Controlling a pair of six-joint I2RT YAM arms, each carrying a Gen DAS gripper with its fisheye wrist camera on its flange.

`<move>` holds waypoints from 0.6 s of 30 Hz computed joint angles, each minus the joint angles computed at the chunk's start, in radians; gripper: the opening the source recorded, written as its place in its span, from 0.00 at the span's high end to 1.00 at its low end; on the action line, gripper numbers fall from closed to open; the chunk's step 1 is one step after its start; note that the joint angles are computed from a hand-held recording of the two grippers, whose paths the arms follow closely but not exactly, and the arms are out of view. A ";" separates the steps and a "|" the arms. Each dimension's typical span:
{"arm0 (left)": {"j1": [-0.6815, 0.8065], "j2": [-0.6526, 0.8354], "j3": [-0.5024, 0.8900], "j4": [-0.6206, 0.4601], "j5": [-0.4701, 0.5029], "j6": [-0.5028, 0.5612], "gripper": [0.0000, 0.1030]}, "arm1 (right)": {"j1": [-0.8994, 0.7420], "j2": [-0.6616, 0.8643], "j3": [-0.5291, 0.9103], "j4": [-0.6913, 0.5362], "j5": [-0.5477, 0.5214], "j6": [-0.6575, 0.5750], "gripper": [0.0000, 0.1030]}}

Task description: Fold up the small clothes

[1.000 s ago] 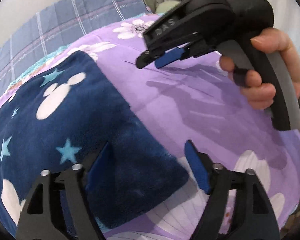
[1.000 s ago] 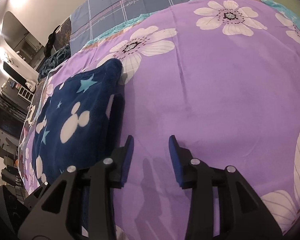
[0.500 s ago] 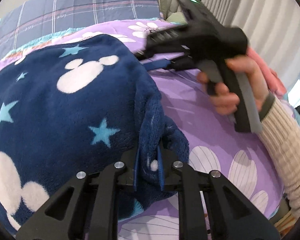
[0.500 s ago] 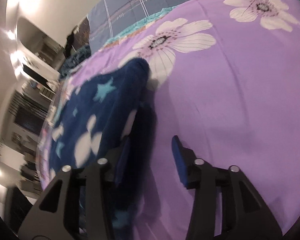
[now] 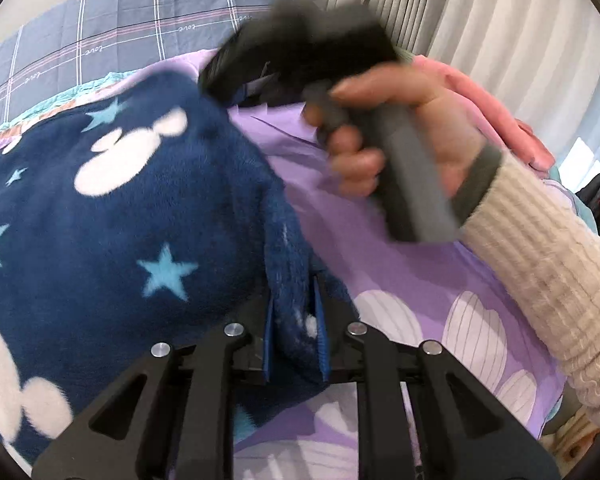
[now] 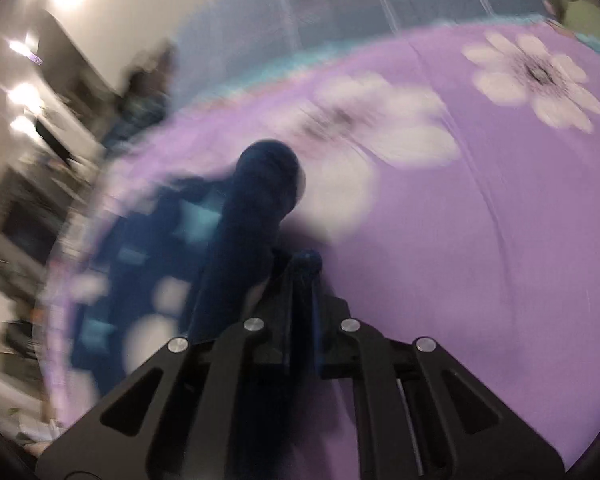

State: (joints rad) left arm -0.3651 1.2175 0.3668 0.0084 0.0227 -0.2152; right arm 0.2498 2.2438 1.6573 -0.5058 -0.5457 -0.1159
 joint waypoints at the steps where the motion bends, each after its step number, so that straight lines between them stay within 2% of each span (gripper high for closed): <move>1: -0.012 0.021 -0.004 0.023 -0.015 0.000 0.83 | -0.013 0.043 0.027 -0.019 -0.029 0.021 0.92; 4: -0.042 0.033 -0.016 0.048 -0.055 -0.004 0.83 | -0.065 0.030 0.004 -0.002 -0.133 0.108 0.87; 6: -0.047 0.029 -0.014 0.038 -0.059 0.005 0.83 | -0.077 -0.023 -0.038 0.020 -0.119 0.114 0.88; 9: -0.027 0.026 -0.014 0.035 -0.032 0.002 0.83 | -0.101 -0.106 -0.081 -0.021 -0.180 0.053 0.88; 11: -0.024 0.020 -0.017 0.034 -0.029 0.002 0.83 | -0.110 -0.155 -0.108 -0.078 -0.244 -0.048 0.87; 13: -0.037 0.014 -0.015 0.028 -0.049 0.002 0.83 | -0.093 -0.186 -0.132 -0.124 -0.261 -0.174 0.75; 15: -0.054 0.015 -0.019 0.031 -0.067 -0.006 0.82 | -0.055 -0.224 -0.210 -0.088 -0.161 -0.229 0.74; 16: -0.057 0.016 -0.020 0.032 -0.070 -0.007 0.81 | -0.012 -0.220 -0.240 -0.045 -0.001 -0.216 0.70; 17: -0.056 0.023 -0.020 0.038 -0.066 -0.008 0.81 | 0.010 -0.191 -0.236 -0.033 0.086 -0.203 0.64; 18: -0.058 0.035 -0.019 0.045 -0.061 -0.014 0.81 | 0.017 -0.161 -0.231 -0.019 0.103 -0.184 0.63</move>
